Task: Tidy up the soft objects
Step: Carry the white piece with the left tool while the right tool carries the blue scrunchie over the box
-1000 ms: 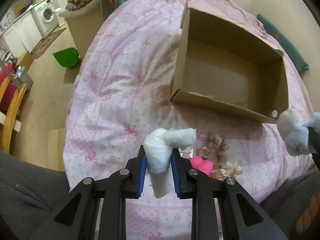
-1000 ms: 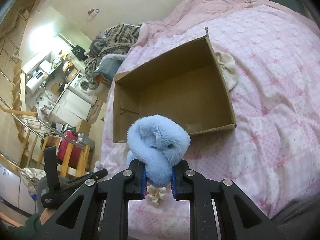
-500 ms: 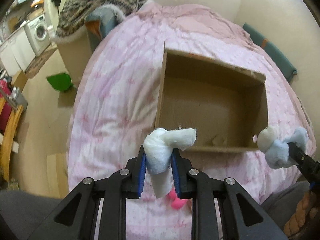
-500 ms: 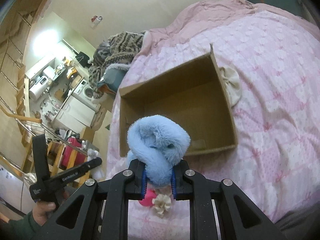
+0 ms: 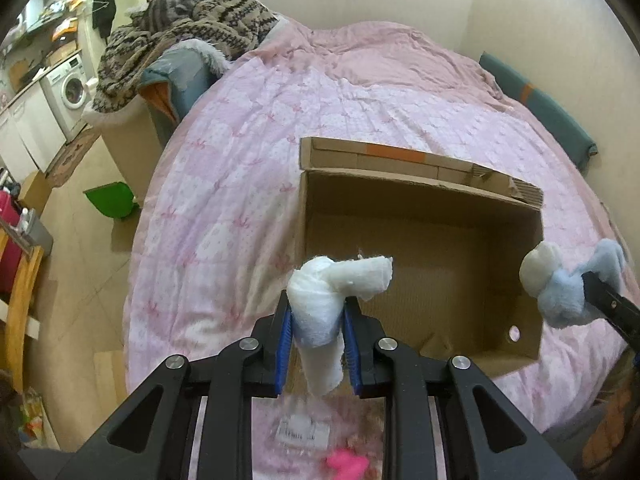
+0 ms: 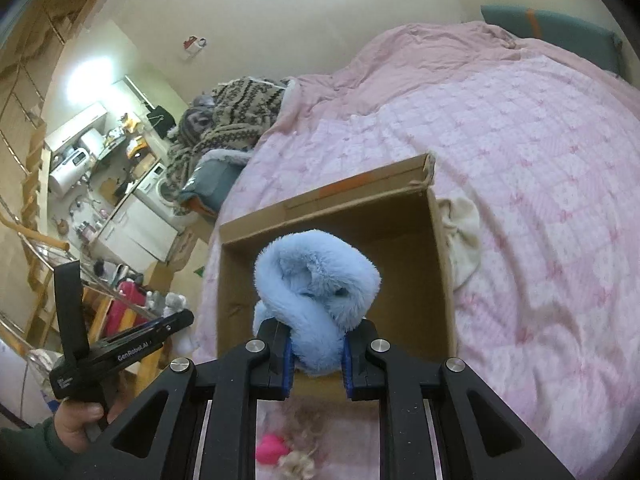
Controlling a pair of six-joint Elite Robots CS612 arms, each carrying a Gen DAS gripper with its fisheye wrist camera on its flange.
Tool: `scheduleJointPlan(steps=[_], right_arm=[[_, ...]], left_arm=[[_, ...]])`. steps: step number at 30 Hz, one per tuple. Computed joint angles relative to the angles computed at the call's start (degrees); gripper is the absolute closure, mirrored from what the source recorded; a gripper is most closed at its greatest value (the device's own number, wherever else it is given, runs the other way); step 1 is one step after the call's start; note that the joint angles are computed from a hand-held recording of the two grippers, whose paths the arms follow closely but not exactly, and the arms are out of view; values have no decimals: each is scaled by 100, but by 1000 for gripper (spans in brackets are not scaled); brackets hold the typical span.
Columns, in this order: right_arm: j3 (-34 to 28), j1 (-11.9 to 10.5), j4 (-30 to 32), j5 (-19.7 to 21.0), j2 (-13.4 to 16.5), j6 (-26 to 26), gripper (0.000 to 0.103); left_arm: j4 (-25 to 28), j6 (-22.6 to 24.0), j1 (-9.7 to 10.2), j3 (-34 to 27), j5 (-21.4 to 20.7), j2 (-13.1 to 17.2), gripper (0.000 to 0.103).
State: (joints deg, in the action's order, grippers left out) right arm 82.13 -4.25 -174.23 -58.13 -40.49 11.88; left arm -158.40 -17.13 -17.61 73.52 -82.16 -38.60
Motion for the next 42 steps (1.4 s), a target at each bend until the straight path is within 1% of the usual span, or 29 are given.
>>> scheduleJointPlan(steps=[3, 5, 7, 10, 13, 15, 19, 24, 27, 36, 42], right_arm=[[-186, 37, 180, -251, 101, -126, 83], [-263, 53, 228, -333, 180, -145, 83], [-303, 61, 317, -376, 244, -131, 83], [-355, 77, 574, -464, 309, -196, 83], [-448, 96, 933, -448, 364, -276, 83], [-503, 117, 1149, -436, 397, -359, 83], [-573, 169, 1430, -478, 435, -581, 83], [-629, 211, 1686, -523, 458, -719, 83], [-630, 223, 1775, -565, 456, -751, 83], [-785, 266, 1983, -669, 519, -777, 82], [-799, 277, 1972, -702, 527, -759, 82]], left_arm=[[43, 13, -39, -271, 53, 215, 82], [53, -37, -32, -366, -31, 321, 82], [130, -74, -20, -451, -138, 415, 82], [258, 15, -34, -571, -24, 540, 82], [331, 66, -31, -633, -50, 616, 82], [326, 84, -47, -631, 47, 639, 82], [230, 23, -39, -592, -18, 647, 82], [100, 264, -76, -543, 30, 654, 82], [104, 342, -78, -547, -23, 666, 82], [169, 252, -57, -562, -65, 676, 82], [220, 206, -52, -571, -57, 681, 82]])
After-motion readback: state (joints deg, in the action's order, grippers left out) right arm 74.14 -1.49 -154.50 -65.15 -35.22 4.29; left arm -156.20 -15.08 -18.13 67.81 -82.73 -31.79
